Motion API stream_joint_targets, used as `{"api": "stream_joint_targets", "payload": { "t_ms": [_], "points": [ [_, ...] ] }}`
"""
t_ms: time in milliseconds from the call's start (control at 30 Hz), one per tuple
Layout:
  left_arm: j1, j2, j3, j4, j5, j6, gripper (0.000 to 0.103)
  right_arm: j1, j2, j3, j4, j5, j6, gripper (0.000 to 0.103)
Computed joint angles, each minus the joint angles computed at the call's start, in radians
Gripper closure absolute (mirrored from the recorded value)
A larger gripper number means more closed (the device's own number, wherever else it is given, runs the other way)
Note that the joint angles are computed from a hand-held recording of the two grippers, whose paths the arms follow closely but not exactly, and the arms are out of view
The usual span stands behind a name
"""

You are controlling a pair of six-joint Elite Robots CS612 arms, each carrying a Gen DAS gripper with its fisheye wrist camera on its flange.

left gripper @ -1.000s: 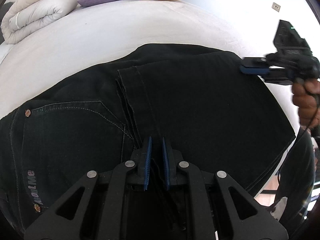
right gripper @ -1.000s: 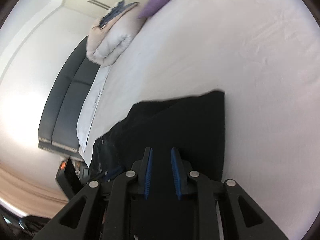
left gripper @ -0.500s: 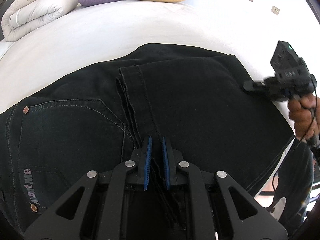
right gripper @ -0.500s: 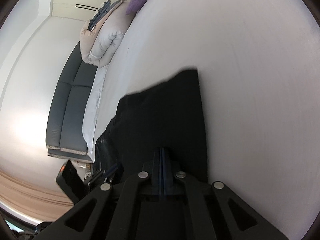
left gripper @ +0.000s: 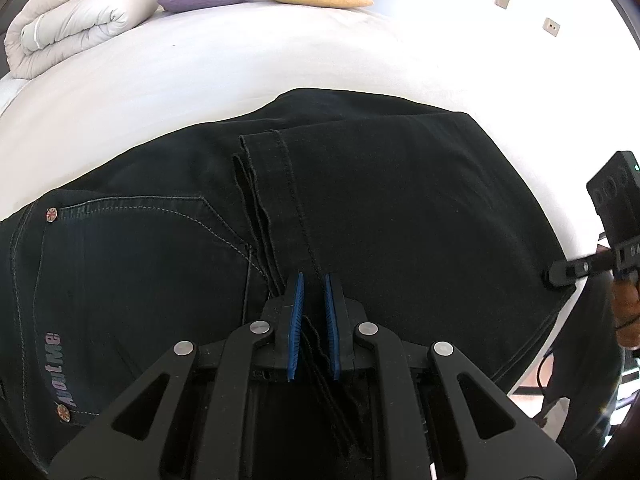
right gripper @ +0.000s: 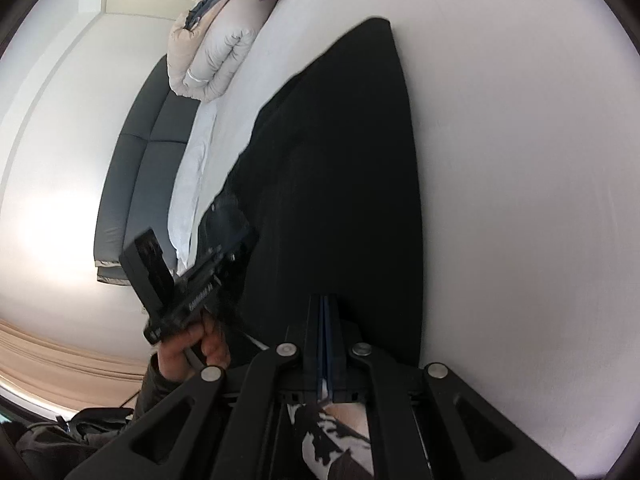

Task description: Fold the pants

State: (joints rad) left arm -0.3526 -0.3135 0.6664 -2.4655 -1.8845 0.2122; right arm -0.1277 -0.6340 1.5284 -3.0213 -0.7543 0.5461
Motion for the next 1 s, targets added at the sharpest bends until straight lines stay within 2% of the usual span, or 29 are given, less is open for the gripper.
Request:
{"api": "stream_joint_targets", "payload": {
  "t_ms": [100, 267, 367, 500, 567, 633, 667, 733, 933, 1000],
  "points": [
    [0.002, 0.000, 0.002, -0.006, -0.005, -0.010, 0.092, 0.004, 0.008, 0.002, -0.019, -0.023, 0.024, 0.103],
    [0.018, 0.003, -0.006, -0.004, -0.066, -0.085, 0.092, 0.000, 0.036, -0.002, -0.102, 0.002, 0.071, 0.103],
    [0.033, -0.025, 0.047, -0.064, -0.079, -0.173, 0.092, 0.003, 0.035, 0.006, -0.121, -0.015, 0.066, 0.103],
    [0.086, -0.059, 0.148, -0.257, -0.189, -0.394, 0.091, 0.007, 0.031, 0.006, -0.120, -0.029, 0.073, 0.103],
    [0.113, -0.074, 0.194, -0.344, -0.200, -0.512, 0.077, 0.008, 0.030, 0.007, -0.121, -0.035, 0.077, 0.103],
    [0.146, -0.083, 0.243, -0.487, -0.220, -0.676, 0.022, 0.006, 0.032, 0.008, -0.133, -0.031, 0.094, 0.103],
    [0.159, -0.085, 0.267, -0.576, -0.214, -0.763, 0.017, 0.006, 0.034, 0.008, -0.141, -0.030, 0.103, 0.103],
    [0.187, -0.083, 0.302, -0.725, -0.199, -0.933, 0.017, 0.005, 0.038, 0.009, -0.158, -0.029, 0.125, 0.103],
    [0.229, -0.040, 0.269, -0.767, -0.240, -1.173, 0.017, 0.006, 0.039, 0.012, -0.187, -0.039, 0.168, 0.103],
    [0.233, -0.032, 0.262, -0.759, -0.248, -1.210, 0.017, 0.006, 0.038, 0.014, -0.198, -0.042, 0.180, 0.103]
  ]
}}
